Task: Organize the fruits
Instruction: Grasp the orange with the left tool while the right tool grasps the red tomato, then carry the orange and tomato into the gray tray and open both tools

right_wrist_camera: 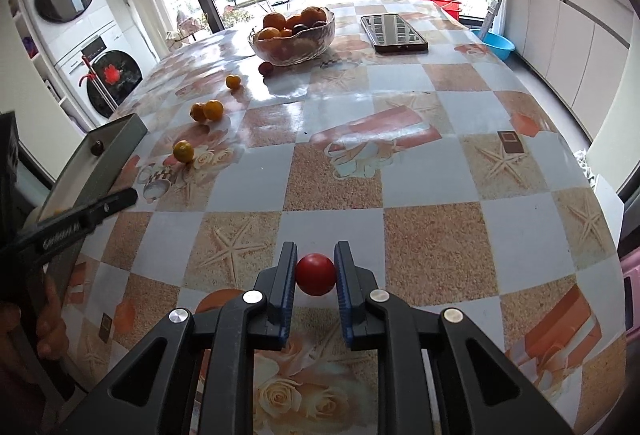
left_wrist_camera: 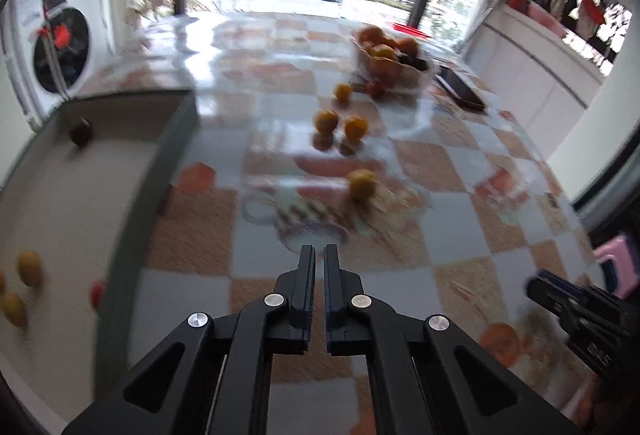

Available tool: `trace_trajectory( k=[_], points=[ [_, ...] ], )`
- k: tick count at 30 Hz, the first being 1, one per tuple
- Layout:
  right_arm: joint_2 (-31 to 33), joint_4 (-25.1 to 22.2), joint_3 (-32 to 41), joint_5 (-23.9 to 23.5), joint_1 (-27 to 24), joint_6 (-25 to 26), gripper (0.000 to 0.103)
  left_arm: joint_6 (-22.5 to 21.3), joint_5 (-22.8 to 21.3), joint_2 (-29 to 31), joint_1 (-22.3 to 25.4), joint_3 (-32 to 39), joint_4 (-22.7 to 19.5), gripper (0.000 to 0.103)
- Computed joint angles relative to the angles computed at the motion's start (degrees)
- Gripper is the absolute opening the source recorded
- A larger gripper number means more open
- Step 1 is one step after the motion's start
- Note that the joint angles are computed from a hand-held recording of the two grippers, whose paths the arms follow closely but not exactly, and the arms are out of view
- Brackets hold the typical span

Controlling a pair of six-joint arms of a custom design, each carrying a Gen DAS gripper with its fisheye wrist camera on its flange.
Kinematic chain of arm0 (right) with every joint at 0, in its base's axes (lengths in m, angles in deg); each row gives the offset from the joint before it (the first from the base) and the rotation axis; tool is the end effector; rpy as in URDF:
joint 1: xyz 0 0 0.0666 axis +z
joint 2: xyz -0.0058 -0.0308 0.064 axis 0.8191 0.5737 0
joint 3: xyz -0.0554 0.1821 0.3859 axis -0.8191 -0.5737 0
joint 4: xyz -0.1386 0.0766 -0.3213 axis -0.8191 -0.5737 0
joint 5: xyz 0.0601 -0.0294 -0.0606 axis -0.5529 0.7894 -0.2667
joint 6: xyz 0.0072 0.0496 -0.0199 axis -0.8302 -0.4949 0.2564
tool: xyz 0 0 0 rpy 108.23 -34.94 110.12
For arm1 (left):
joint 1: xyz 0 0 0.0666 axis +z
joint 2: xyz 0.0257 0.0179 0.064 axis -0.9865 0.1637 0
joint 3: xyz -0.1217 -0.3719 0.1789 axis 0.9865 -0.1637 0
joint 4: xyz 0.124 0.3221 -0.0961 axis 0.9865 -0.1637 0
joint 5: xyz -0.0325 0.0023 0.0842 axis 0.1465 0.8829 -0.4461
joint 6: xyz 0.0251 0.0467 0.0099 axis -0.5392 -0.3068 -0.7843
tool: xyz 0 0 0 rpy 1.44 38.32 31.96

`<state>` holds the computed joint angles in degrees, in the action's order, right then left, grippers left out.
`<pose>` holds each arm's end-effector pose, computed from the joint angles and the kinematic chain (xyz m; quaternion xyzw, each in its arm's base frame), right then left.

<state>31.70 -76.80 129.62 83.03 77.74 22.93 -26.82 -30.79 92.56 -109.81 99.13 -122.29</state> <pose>0.4389 0.1778 0.3695 0.0782 0.9439 0.0747 0.3119 0.5517 -0.3077 0.3655 0.1085 0.9398 -0.1077 0.3058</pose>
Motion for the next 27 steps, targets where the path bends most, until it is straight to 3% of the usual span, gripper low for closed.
trace_trajectory(
  k=[2,3,4,5,6,8,18,22,24,27],
  points=[
    [-0.12,-0.02,-0.22,0.07,-0.01,-0.20,0.021,-0.23,0.59,1.71,0.22,2.89,-0.98,0.003],
    [-0.27,-0.09,-0.44,0.10,0.02,-0.29,0.021,-0.45,1.16,2.83,0.29,4.82,-2.10,0.011],
    [-0.33,-0.09,-0.67,-0.04,-0.09,-0.43,0.021,-0.87,1.28,3.63,0.36,6.19,-3.10,0.039],
    [-0.41,-0.04,-0.88,-0.19,-0.21,-0.59,0.021,-1.14,0.45,4.72,0.10,7.92,-3.98,0.059],
    [-0.55,0.09,-1.20,-0.37,-0.35,-0.81,0.021,-1.11,-1.31,5.12,-0.33,8.26,-2.81,0.085],
    [-0.71,0.70,-1.67,-0.81,-0.69,-0.99,0.021,-2.00,-3.63,5.34,-1.09,8.10,0.21,0.085],
    [-0.99,2.15,-2.39,-2.37,-1.33,-0.50,0.021,-3.31,-7.38,16.55,-2.15,26.51,-11.06,0.085],
    [-1.02,2.56,-2.53,-2.65,-1.56,-0.45,0.021,-1.65,-7.24,18.24,-2.17,28.88,-13.32,0.034],
    [-1.06,2.74,-2.61,-2.81,-1.63,-0.55,0.021,-1.76,-6.27,18.25,-2.04,29.26,-14.27,0.022],
    [-1.11,2.69,-2.59,-2.91,-1.69,-0.67,0.021,-0.71,-3.96,16.16,-1.47,25.68,-11.78,0.022]
  ],
)
